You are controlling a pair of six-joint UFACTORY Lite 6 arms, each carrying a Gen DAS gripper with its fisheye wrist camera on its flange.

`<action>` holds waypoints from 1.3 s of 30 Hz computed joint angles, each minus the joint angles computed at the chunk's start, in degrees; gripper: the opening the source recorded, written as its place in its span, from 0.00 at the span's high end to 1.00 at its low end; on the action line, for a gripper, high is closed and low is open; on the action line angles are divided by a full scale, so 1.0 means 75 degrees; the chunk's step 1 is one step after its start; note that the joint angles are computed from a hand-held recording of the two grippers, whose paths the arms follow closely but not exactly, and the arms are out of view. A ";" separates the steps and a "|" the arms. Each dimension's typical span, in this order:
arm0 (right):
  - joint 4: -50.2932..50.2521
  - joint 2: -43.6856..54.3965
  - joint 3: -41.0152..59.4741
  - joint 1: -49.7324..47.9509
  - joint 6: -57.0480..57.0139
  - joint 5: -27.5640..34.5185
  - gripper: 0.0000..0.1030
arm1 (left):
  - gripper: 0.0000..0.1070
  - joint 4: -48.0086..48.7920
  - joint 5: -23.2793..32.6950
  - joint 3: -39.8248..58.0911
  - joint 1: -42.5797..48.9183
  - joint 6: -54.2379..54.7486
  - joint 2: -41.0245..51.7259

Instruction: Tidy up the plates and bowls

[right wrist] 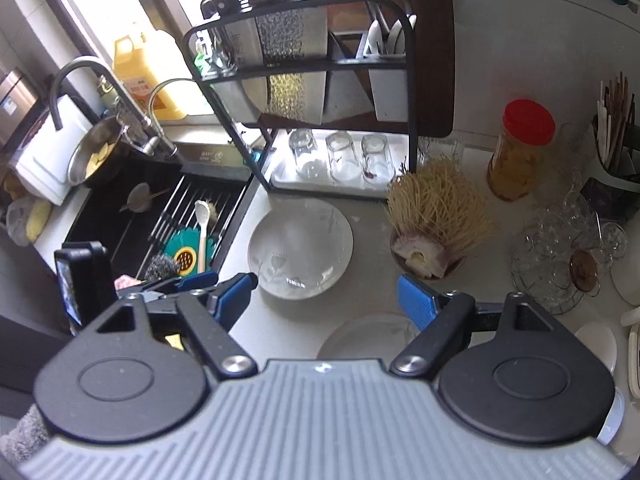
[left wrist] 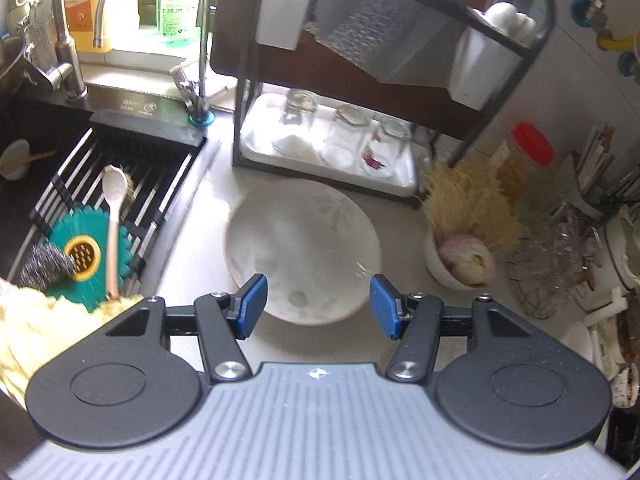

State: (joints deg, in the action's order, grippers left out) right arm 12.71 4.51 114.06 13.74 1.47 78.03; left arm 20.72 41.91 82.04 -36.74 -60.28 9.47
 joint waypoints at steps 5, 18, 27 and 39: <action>-0.0390 0.0410 0.0284 0.0491 0.0809 -0.0442 0.20 | 0.41 -0.0877 -0.0344 0.0222 0.0924 0.1461 0.0382; -0.1603 0.0465 -0.1908 0.1942 0.2342 -0.2412 0.21 | 0.41 -0.2953 -0.1405 0.0597 0.2547 0.4652 0.1488; -0.2099 0.1023 -0.2827 0.2212 0.3351 -0.3670 0.21 | 0.41 -0.4506 -0.1687 0.0770 0.3201 0.6742 0.2345; -0.2751 0.1564 -0.4351 0.2189 0.3994 -0.6125 0.21 | 0.43 -0.5607 -0.1655 0.1547 0.3513 0.8296 0.3763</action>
